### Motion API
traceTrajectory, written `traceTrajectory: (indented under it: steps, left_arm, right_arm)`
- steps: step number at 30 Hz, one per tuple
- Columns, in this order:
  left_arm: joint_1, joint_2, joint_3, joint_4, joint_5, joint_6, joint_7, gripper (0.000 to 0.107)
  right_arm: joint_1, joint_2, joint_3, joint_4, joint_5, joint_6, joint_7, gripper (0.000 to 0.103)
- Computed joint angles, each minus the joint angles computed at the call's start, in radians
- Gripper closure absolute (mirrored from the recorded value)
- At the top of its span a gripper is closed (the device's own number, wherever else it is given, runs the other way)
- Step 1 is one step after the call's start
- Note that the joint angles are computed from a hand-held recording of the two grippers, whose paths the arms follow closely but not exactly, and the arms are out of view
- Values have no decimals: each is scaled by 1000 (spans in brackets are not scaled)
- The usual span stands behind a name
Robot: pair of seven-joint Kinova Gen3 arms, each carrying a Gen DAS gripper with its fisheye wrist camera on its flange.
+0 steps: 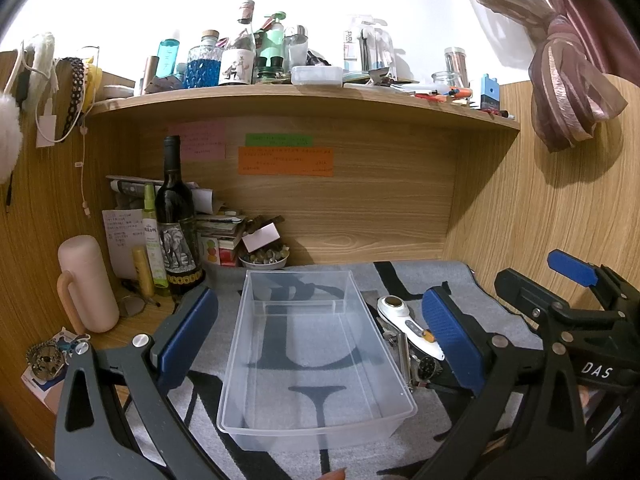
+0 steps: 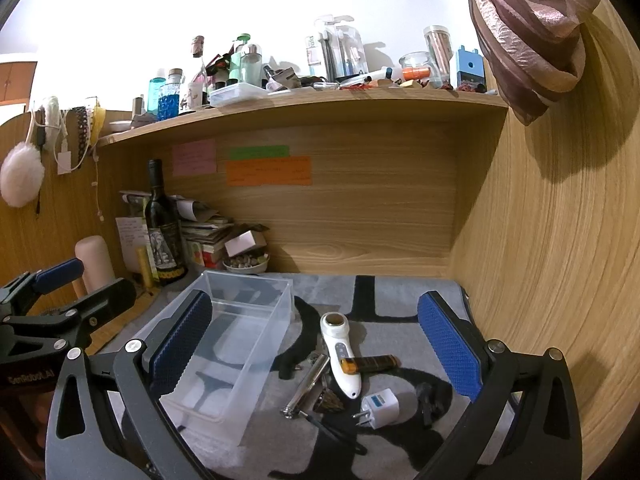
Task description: Organize rigid objects
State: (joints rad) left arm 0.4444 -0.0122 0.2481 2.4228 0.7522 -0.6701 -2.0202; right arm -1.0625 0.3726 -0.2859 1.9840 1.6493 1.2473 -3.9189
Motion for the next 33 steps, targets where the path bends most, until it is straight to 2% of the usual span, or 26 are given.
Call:
traceTrajectory:
  steps: [24,28,33]
  left_arm:
    - [-8,28,-22,-24,-46,29,30,4]
    - [-33,35,-49,-50,-117,97,50,4]
    - [-97,53,-94,-116,-210,250,60,4]
  right_arm:
    - [28,6,11,-3,9,-37,0,0]
    - [57,9,18,-13,-2,-74,13,0]
    - [99,22,38,-43,-54,-138,78,0]
